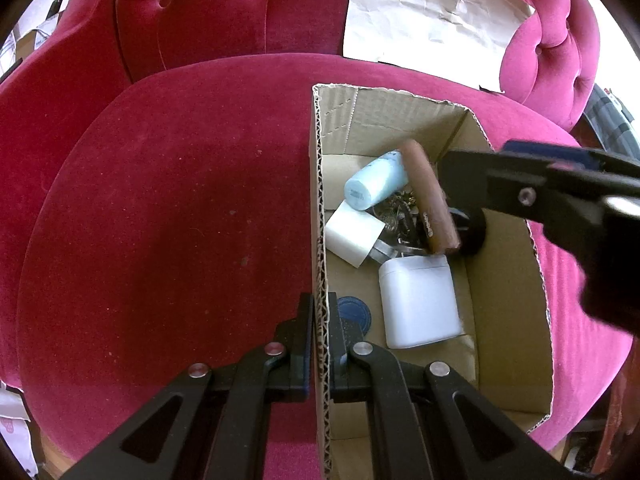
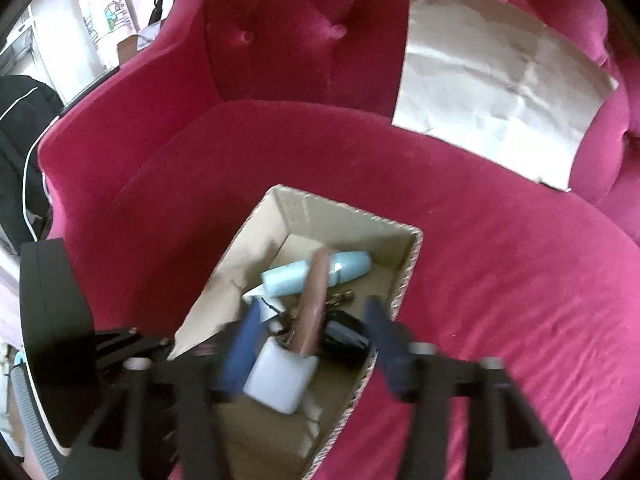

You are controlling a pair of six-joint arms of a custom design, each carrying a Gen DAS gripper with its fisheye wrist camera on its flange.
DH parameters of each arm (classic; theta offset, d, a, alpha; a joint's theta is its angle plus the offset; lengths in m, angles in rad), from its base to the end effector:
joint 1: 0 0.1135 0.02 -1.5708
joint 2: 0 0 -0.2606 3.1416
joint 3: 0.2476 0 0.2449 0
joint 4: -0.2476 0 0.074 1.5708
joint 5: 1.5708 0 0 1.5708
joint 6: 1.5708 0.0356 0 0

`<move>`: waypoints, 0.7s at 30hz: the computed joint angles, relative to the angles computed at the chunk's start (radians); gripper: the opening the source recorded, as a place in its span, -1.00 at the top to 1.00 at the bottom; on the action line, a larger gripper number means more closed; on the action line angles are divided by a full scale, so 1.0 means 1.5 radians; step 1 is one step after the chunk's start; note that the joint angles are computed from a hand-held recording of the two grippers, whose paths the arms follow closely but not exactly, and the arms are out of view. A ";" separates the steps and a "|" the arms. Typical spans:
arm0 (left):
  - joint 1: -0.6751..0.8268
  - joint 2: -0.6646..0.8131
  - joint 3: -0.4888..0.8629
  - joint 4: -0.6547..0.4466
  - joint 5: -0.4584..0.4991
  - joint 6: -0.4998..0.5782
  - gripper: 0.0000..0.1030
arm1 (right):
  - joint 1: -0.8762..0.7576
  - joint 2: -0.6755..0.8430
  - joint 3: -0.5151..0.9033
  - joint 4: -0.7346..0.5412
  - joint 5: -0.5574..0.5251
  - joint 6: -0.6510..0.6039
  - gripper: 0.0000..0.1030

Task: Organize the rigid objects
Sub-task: 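Lower the brown tube into the box and open the right gripper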

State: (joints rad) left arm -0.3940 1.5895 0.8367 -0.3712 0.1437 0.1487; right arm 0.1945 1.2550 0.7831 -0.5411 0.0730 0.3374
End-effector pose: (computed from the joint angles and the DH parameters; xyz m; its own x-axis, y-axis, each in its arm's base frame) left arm 0.2625 -0.1146 0.1570 -0.7588 0.4743 -0.4464 0.5556 0.8290 -0.0637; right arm 0.2318 0.0430 0.2138 -0.8368 0.1717 -0.5200 0.1294 0.9847 0.1168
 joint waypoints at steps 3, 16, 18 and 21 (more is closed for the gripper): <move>0.003 0.000 -0.001 0.000 0.004 0.000 0.91 | 0.003 -0.002 0.009 -0.013 0.032 0.000 -0.75; -0.005 -0.007 -0.003 -0.002 -0.004 -0.003 0.91 | -0.011 0.007 0.024 -0.037 0.079 -0.003 -1.00; -0.005 -0.007 -0.003 -0.003 -0.005 -0.004 0.91 | -0.016 0.009 0.024 -0.037 0.074 -0.003 -1.00; -0.005 -0.006 -0.003 -0.002 -0.004 -0.003 0.91 | -0.018 0.005 0.021 -0.043 0.076 0.003 -1.00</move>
